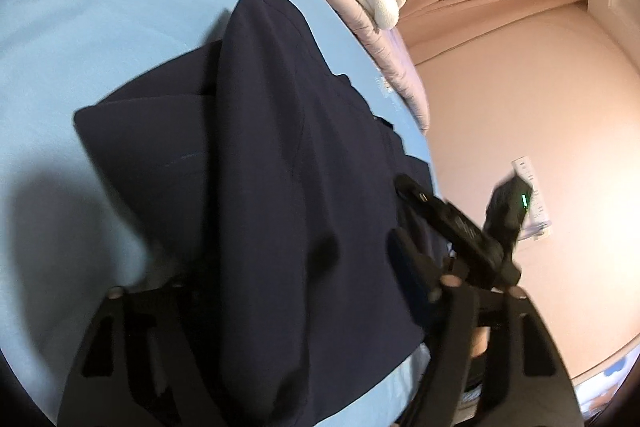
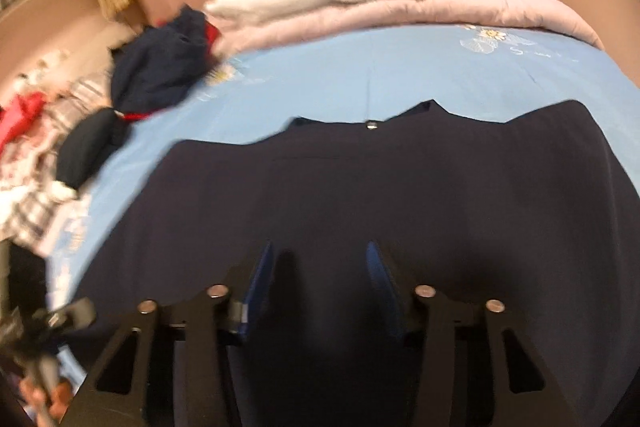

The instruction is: Fold large clothes

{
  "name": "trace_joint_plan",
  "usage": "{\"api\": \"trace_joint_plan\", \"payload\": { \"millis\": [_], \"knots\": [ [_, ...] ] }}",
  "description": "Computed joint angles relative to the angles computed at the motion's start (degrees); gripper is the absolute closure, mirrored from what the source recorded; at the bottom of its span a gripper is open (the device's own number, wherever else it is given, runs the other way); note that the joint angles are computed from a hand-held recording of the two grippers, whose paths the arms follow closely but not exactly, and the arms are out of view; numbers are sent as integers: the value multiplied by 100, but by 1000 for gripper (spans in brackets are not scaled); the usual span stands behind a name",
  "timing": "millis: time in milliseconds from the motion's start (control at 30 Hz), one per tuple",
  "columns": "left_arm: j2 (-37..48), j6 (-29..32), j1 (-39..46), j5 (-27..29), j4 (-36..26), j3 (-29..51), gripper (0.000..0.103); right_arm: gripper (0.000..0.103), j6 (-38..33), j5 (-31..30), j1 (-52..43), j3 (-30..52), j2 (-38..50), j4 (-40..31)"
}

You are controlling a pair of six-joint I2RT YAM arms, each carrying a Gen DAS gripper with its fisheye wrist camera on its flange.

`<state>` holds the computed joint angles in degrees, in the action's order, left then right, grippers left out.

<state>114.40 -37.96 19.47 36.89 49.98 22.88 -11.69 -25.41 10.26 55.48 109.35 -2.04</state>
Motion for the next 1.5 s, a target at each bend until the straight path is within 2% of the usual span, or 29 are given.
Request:
{"api": "trace_joint_plan", "payload": {
  "millis": [33,67,133,267,300,333,400,500,633,767,867,967,1033,1133,1200,1267,1333,1367,1433,1500],
  "knots": [
    [-145,140,-63,-178,-239,-4,50,66,58,138,53,146,149,-100],
    [-203,213,-115,-301,-352,6,54,66,80,275,95,209,260,-114],
    [-355,329,-232,-547,-607,2,62,66,-97,613,204,-40,249,303],
    [-641,355,-475,-1011,-957,-7,65,66,-405,1069,381,-447,92,729],
    [-829,387,-610,-1287,-1231,5,65,66,-445,1047,360,-448,68,708],
    [-1036,399,-761,-1586,-1557,28,65,66,-493,963,305,-466,32,682],
    [-1310,396,-933,-1872,-1800,-19,67,67,-637,776,166,-623,-235,521],
    [-1750,436,-1080,-2053,-1994,-171,68,67,-1112,126,-166,-1243,-1036,386],
    [-2109,389,-1227,-2242,-2288,-171,72,67,-1975,-314,-559,-2364,-2202,52],
    [-2328,299,-1584,-2596,-2687,50,75,67,-2790,-449,-1022,-3424,-3230,33],
    [-2337,235,-1910,-2911,-3017,365,80,67,-3041,-481,-1086,-3577,-3287,-64],
    [-2269,174,-2294,-3336,-3399,777,80,67,-2903,-372,-943,-3570,-2728,450],
    [-2212,444,-2490,-3673,-3670,1029,79,67,-2897,-549,-1044,-3587,-2599,583],
    [-2099,476,-2857,-4067,-4148,1510,79,67,-3008,-781,-1202,-3656,-2520,743],
    [-2004,510,-3034,-4227,-4364,1788,79,67,-3228,-1167,-1483,-3390,-2482,113],
    [-1912,587,-3213,-4385,-4528,2041,78,67,-3563,-1893,-2022,-2614,-2010,-1189],
    [-1804,696,-3403,-4548,-4686,2286,78,67,-3717,-2385,-2492,-1985,-1567,-2080],
    [-1706,776,-3493,-4636,-4765,2444,78,67,-3589,-2559,-2699,-1713,-1378,-2246],
    [-1417,869,-3649,-4797,-4957,2818,78,64,-2963,-2609,-2905,-1340,-1114,-2083],
    [-1159,912,-3772,-4905,-5023,3052,78,61,-2891,-3023,-3096,-511,-402,-2806]
  ]
}}
